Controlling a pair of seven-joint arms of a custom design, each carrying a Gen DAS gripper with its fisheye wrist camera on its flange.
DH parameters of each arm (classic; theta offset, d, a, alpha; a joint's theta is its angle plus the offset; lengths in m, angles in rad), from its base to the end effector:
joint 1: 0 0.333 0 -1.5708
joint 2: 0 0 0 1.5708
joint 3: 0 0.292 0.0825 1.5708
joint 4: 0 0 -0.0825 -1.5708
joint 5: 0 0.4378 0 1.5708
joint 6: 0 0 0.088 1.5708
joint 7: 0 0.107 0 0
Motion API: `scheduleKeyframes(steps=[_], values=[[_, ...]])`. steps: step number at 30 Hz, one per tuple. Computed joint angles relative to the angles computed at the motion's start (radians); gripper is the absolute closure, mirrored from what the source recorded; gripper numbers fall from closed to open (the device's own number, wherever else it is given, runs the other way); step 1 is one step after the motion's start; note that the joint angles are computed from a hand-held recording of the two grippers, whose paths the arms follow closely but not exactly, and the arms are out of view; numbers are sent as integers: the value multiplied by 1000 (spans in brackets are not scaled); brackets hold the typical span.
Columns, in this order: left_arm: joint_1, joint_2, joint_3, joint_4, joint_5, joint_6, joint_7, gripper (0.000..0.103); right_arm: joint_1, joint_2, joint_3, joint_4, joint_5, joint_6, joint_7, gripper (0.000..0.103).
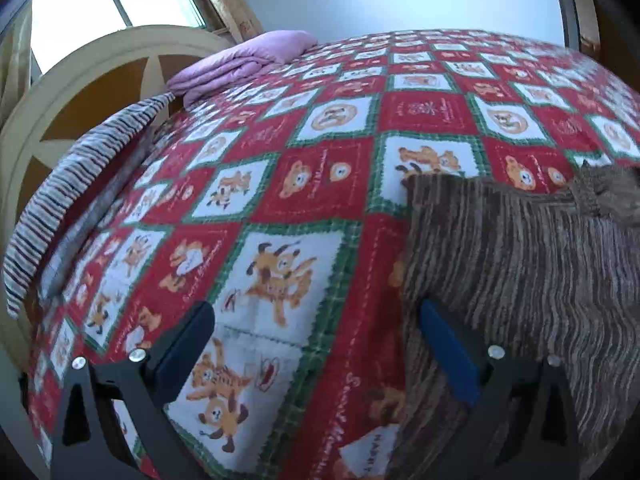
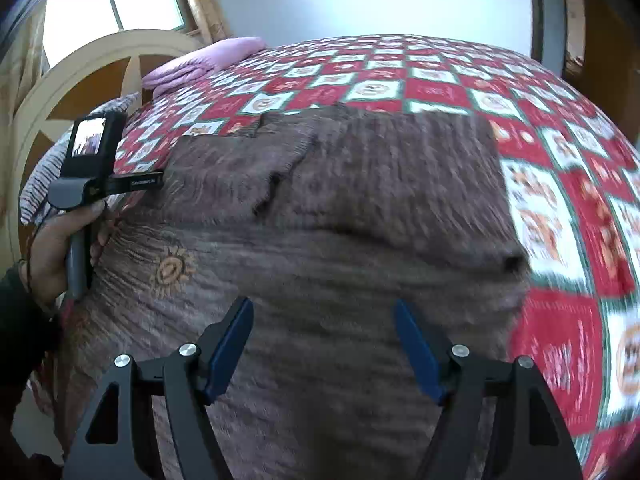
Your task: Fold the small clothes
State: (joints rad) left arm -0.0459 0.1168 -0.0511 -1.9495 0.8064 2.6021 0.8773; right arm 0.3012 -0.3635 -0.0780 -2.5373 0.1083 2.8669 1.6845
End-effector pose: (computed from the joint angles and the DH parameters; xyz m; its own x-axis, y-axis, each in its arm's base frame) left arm 0.6631 -0.0786 0.4254 0.1148 -0.9454 -0.3050 -0.7774 0.1057 -0.6201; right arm 0.5052 0.1085 0.4278 0.0756 -0.9794 -0.1872 -0.7880 0.0564 -0.6131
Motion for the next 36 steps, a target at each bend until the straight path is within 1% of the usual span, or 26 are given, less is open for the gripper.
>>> scheduleKeyframes(steps=[3,5,7,9,10,12,14,16,18,20,22,23,25,27,29,34,36], values=[[-6,-10,0,-9,42,-8,-34,0,1,-49,-8,-62,9,47,8,30],[-6,-25,-4,-24,50,-15,-46,0,-9,-75,2,-92,-5,58,38,30],[7,-78,-9,-79,20,22,-50,0,-12,-99,2,-117,-19,64,56,29],[23,-139,-21,-145,21,57,-47,0,-16,-124,4,-135,-40,65,71,29],[34,-171,-28,-184,11,89,-35,0,-18,-135,5,-144,-50,67,76,29],[54,-212,-46,-235,-19,114,-3,0,-32,-137,15,-150,-76,70,97,29],[65,-252,-53,-290,-117,149,84,0,-31,-131,11,-152,-89,79,110,29],[76,-284,-60,-329,-190,172,148,0,-56,-121,37,-156,-125,92,137,29],[74,-324,-59,-380,-276,197,231,0,-75,-116,60,-163,-170,107,151,27],[69,-363,-58,-423,-349,198,312,0,-128,-122,120,-165,-234,95,207,26],[63,-410,-54,-475,-415,212,381,0,-160,-133,158,-166,-291,76,257,26],[59,-432,-51,-498,-447,215,412,0,-167,-142,167,-171,-310,73,282,26],[44,-484,-36,-550,-521,226,480,0,-165,-168,167,-189,-327,72,329,26],[44,-520,-37,-584,-568,229,523,0,-144,-191,148,-203,-327,58,351,26],[41,-554,-35,-616,-618,232,571,0,-137,-205,146,-212,-340,45,366,26],[62,-620,-66,-677,-693,245,647,0,-140,-237,170,-223,-387,-3,409,26],[68,-643,-75,-697,-724,246,675,0,-130,-255,166,-232,-393,-17,419,26]])
